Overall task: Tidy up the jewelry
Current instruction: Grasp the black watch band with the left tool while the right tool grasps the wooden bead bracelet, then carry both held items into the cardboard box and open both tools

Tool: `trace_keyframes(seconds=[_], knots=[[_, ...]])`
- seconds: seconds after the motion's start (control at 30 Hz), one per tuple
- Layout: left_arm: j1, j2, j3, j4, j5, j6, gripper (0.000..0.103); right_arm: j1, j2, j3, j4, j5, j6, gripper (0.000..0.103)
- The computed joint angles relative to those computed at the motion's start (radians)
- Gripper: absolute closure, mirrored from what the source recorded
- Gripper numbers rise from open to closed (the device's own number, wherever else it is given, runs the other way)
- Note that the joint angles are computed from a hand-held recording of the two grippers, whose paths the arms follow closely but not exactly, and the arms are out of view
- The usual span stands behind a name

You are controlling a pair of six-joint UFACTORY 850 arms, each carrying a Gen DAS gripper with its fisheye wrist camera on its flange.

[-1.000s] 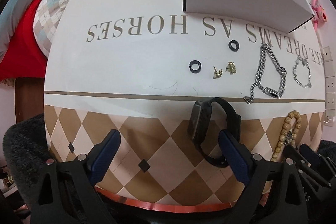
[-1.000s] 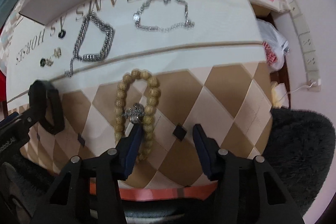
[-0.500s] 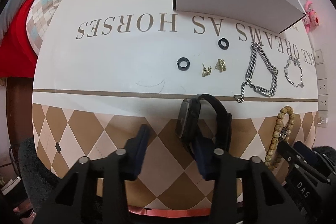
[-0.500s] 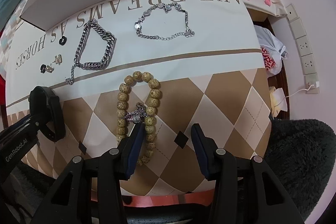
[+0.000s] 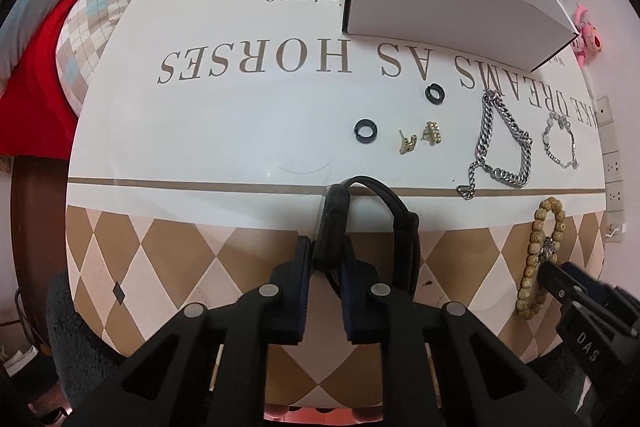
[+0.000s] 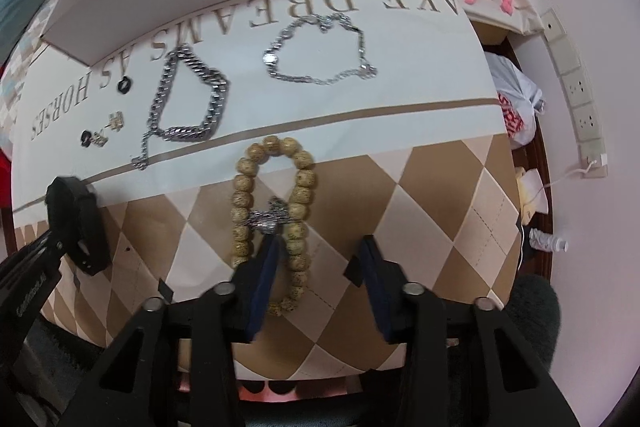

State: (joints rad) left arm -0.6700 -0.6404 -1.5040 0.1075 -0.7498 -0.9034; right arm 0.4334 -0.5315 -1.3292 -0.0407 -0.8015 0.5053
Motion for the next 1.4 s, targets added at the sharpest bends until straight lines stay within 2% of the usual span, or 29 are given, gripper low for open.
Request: trace_keyframes(seconds=[0.03,0.1,0.2,0.33,0.47,0.67,0.77,0.87,1.1,1.3,1.4], knots=[[-0.002,-0.003,-0.006,-0.003,0.002,-0.002,0.093,0.006,0.002,0.001,-0.009,0.003,0.0,0.093],[-0.005,-0.015,-0.021,-0.005,0.008,-0.01,0.093,0.015,0.004,0.004,-0.012,0.011,0.0,0.093],[0.006,-0.02,-0.043,-0.049,0.012,0.017,0.093,0.005,0.016,0.015,0.07,0.039,-0.053,0.093],[0.015,0.033,0.014,-0.101,0.057,0.048,0.093,-0.013,0.049,0.042,0.199,0.072,-0.134,0.094],[0.013,0.082,0.049,-0.112,0.084,0.067,0.093,-0.012,0.093,0.052,0.236,0.083,-0.171,0.094],[0.033,0.141,0.053,-0.119,0.102,0.107,0.093,-0.02,0.119,0.015,0.288,0.097,-0.213,0.094],[0.05,0.136,0.007,-0.115,0.094,0.128,0.093,-0.028,0.127,-0.017,0.318,0.105,-0.254,0.094],[0.07,0.114,-0.059,-0.12,0.081,0.157,0.093,-0.045,0.111,-0.084,0.35,0.108,-0.307,0.094],[0.119,-0.07,-0.378,-0.068,-0.037,0.187,0.093,-0.067,-0.01,-0.341,0.341,0.09,-0.373,0.094],[0.162,-0.267,-0.684,-0.087,-0.189,0.255,0.092,-0.092,-0.197,-0.615,0.331,0.002,-0.39,0.094],[0.178,-0.393,-0.887,-0.124,-0.316,0.293,0.089,-0.102,-0.294,-0.747,0.321,-0.055,-0.386,0.094]])
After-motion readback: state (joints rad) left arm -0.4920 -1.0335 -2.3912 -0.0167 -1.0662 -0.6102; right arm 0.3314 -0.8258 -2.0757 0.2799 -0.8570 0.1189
